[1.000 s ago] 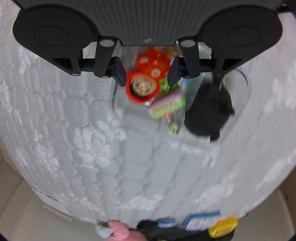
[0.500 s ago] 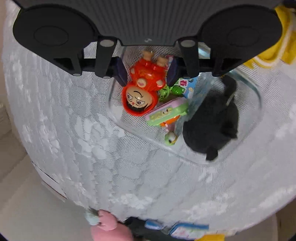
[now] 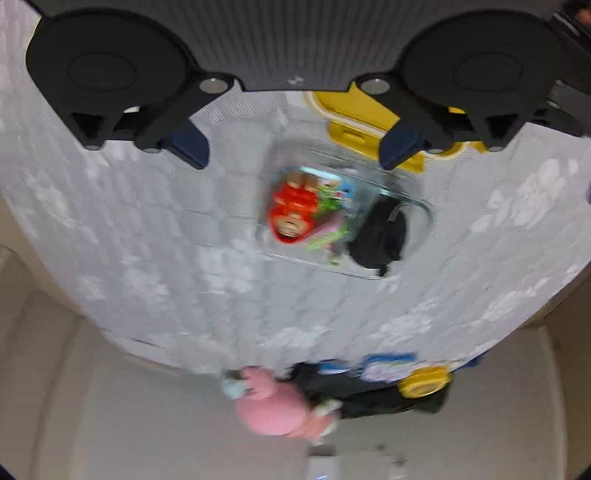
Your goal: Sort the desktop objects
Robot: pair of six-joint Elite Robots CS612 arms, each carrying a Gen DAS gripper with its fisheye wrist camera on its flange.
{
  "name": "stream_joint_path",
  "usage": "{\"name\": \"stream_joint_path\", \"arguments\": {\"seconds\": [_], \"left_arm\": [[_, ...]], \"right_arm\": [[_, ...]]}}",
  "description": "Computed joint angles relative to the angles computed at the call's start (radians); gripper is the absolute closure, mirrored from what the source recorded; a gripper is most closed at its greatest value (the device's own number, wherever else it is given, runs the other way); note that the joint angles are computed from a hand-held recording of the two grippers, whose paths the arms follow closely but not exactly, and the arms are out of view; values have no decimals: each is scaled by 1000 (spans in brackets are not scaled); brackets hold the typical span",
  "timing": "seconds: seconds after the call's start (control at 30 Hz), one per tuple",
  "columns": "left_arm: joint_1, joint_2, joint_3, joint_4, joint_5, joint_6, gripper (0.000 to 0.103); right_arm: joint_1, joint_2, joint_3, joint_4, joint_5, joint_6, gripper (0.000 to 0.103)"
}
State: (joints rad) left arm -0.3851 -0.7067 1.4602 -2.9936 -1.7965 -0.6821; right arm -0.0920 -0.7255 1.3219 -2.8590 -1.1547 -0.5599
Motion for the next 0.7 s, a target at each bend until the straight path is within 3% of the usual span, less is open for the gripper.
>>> {"name": "stream_joint_path", "arguments": {"seconds": [0.2,0.3,0.37,0.5,0.7], "left_arm": [[-57,-100,111,-10,288,-133,0],[-76,-126,143,-21,377,-224,0],[-87,-137,147,4,414,-243,0],[-112,-152,150,40,488,-196,0],[-134,-163,145,91,507,-116,0]], "right_arm": [[-21,-40,74,25,76,96,1],[-28,-57,107,37,93,108,1],[-32,-71,136,28,97,110,1],[-44,-85,173,6,116,138,1],[-65,-88,181,21,169,179,4]]}}
